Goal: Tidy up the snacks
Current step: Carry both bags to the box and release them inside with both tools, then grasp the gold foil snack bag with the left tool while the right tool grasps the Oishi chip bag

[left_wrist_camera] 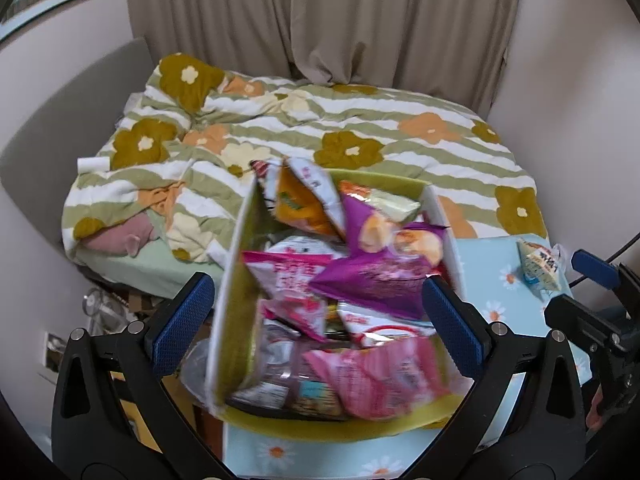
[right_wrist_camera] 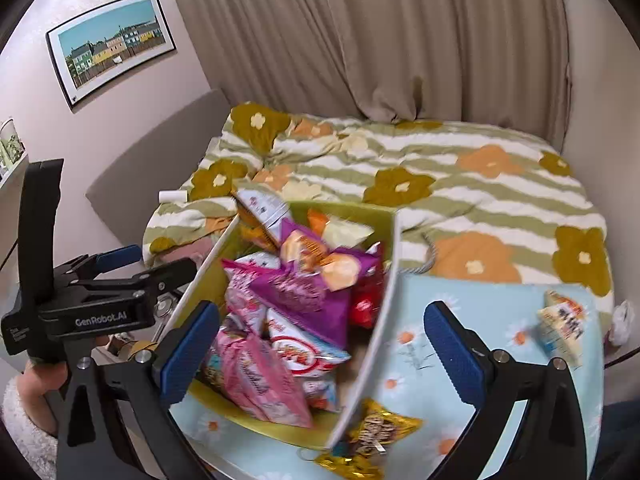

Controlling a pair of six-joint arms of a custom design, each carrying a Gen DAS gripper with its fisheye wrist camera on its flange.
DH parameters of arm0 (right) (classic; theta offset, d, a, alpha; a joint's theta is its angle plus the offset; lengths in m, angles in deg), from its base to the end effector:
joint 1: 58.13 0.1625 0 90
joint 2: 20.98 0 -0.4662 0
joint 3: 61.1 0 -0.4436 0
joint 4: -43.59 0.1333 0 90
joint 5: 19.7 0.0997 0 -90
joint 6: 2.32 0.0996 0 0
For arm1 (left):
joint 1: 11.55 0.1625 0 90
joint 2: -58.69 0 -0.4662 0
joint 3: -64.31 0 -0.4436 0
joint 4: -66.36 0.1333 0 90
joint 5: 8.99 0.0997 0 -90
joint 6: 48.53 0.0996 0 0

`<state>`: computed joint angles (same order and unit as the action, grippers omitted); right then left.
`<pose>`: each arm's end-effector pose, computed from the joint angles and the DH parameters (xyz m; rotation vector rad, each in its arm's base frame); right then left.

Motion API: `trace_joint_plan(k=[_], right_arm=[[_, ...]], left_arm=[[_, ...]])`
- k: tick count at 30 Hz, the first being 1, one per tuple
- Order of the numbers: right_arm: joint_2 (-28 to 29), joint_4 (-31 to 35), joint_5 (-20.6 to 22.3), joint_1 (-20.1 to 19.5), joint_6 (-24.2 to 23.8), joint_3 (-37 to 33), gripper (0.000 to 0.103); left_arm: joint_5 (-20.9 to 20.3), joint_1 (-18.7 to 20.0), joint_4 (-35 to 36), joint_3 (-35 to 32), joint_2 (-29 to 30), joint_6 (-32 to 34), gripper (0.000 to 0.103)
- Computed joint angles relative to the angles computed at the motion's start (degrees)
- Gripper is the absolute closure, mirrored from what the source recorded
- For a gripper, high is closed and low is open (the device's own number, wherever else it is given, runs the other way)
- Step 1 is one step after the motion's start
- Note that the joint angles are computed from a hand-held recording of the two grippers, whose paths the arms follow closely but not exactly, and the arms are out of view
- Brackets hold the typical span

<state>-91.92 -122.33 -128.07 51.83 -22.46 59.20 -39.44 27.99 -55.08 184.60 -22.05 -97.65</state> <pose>0.2913 -0.5034 0.2266 0.8447 -2.6208 0.6487 -0.2527 -0.4928 0.2761 0.1162 2.2237 -0.8703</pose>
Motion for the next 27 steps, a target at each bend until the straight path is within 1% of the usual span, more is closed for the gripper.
trace_joint_plan(k=[5, 9, 13, 15, 16, 20, 23, 27], right_arm=[[-4.3, 1.8, 1.7, -2.9, -5.2, 0.4, 0.001], [-8.6, 3.8, 3.2, -6.9, -10.3, 0.7, 0.001], [-11.3, 4.0, 2.7, -10.4, -15.9, 0.8, 0.001], [-12.4, 3.8, 2.9, -12.8, -19.0, 0.9, 0.001], [-12.7, 4.2, 3.0, -14.1, -20.2, 0.9, 0.001], [-13.4, 7.7, 4.4, -18.8, -23.0, -0.3, 0.001], [-12.9, 9.7, 4.1, -21.5, -24.6, -1.3, 0.001], [-11.8, 11.3, 3.7, -24.6, -25.4, -2.4, 0.001]], left_arm=[[1.1, -3.4, 1.7, -1.5, 4.8, -6.6, 0.0], [2.1, -6.1, 1.6, -2.3, 9.6, -11.2, 0.0], [2.7, -8.3, 5.3, -3.8, 15.2, -18.4, 0.0], [2.6, -8.9, 7.3, -4.5, 17.6, -22.2, 0.0], [2.0, -9.1, 8.6, -5.0, 19.2, -24.7, 0.0], [-1.0, -9.4, 10.4, -6.5, 24.0, -28.7, 0.0], [-3.7, -9.1, 13.0, -8.3, 28.0, -29.0, 0.0], [-6.8, -8.2, 15.2, -10.6, 32.5, -26.7, 0.0]])
